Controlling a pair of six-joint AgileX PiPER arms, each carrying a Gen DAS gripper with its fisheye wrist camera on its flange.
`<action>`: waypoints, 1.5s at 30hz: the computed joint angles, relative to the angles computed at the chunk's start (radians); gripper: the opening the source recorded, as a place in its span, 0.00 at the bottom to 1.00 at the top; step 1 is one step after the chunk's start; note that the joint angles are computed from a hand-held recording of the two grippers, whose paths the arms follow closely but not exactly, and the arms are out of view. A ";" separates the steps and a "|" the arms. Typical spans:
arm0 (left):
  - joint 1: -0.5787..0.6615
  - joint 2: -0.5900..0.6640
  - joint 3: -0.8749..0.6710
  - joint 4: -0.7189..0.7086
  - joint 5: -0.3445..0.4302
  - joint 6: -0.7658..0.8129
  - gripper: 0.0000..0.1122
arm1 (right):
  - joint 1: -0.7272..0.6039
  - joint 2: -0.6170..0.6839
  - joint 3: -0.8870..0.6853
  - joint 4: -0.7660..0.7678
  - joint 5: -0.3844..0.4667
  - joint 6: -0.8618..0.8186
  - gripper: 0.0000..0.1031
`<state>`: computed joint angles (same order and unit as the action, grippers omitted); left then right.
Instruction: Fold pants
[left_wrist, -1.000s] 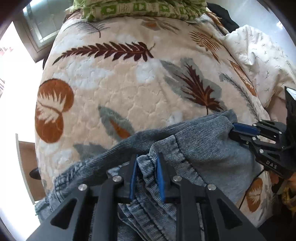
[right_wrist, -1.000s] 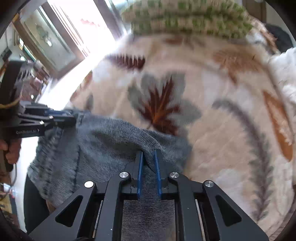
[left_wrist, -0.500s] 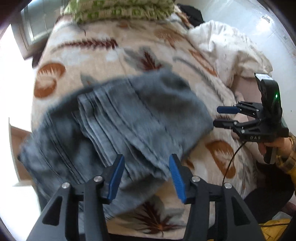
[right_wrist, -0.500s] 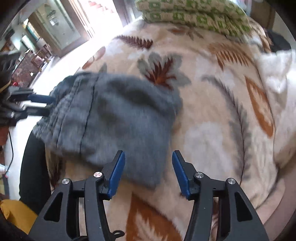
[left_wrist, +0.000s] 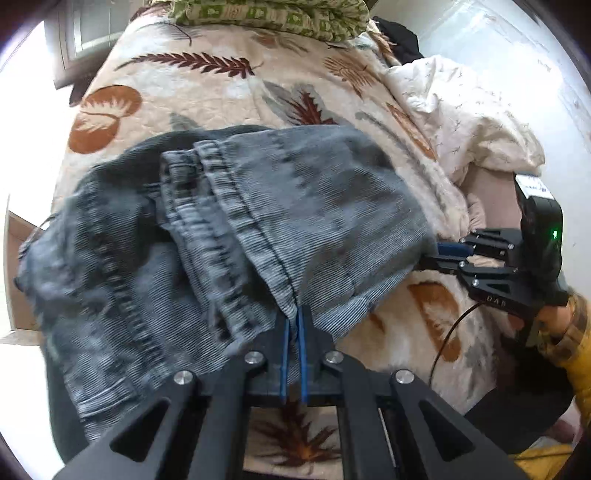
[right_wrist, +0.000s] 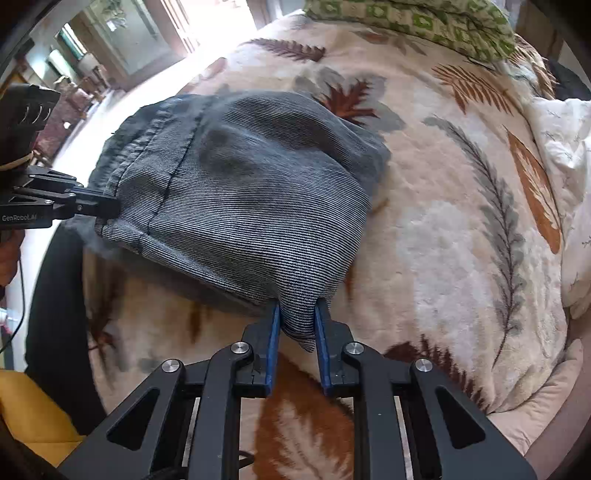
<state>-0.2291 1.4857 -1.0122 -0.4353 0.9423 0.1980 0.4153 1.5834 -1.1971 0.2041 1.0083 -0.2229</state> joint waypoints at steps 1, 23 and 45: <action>0.007 0.013 0.010 0.007 0.000 0.006 0.05 | 0.011 0.003 0.003 -0.009 -0.003 0.007 0.15; -0.268 0.331 -0.399 -0.097 0.032 0.114 0.18 | -0.361 0.360 -0.393 0.415 0.164 -0.234 0.36; -0.216 0.430 -0.299 -0.229 -0.008 0.185 0.09 | -0.373 0.562 -0.617 0.456 0.193 -0.142 0.50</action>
